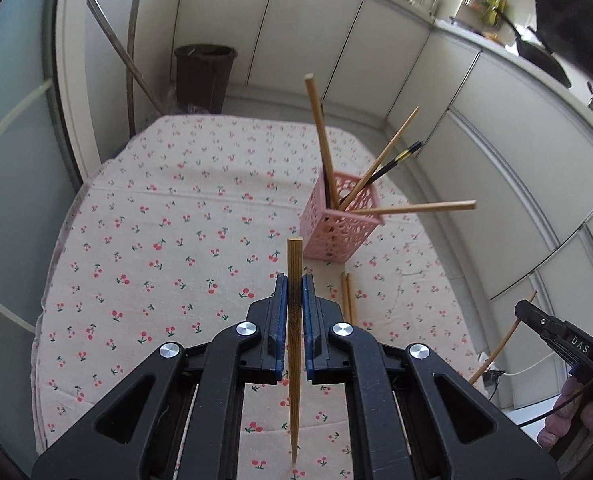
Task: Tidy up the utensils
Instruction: 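Lift both wooden chopsticks and carry them above the pink holder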
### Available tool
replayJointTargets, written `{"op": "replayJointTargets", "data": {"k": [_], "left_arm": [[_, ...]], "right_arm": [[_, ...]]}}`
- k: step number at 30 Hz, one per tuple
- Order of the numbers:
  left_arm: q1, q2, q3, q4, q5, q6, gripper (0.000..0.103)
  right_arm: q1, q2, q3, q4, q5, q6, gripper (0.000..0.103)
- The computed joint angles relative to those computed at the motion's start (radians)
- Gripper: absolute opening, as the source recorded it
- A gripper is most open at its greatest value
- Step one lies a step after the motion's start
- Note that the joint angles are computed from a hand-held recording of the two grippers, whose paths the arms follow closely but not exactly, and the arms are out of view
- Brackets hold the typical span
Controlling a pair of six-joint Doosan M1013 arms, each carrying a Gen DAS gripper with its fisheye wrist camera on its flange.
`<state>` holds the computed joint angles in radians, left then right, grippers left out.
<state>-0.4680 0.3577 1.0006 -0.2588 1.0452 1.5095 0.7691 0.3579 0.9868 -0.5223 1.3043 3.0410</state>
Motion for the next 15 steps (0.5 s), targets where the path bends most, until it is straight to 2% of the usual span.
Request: {"op": "replayJointTargets", "data": {"k": [5, 9, 15], "left_arm": [[0.006, -0.055, 0.043, -0.008, -0.069, 0.017, 0.006], [0.014, -0.063, 0.017, -0.019, -0.107, 0.010, 0.006], [0.002, -0.002, -0.151, 0.006, -0.134, -0.013, 0.006]], "right_arm": [[0.024, -0.025, 0.007, -0.045, -0.005, 0.024, 0.005], [0.029, -0.043, 0.001, -0.092, -0.001, 0.047, 0.005], [0.001, -0.049, -0.058, -0.199, 0.005, 0.066, 0.005]]}}
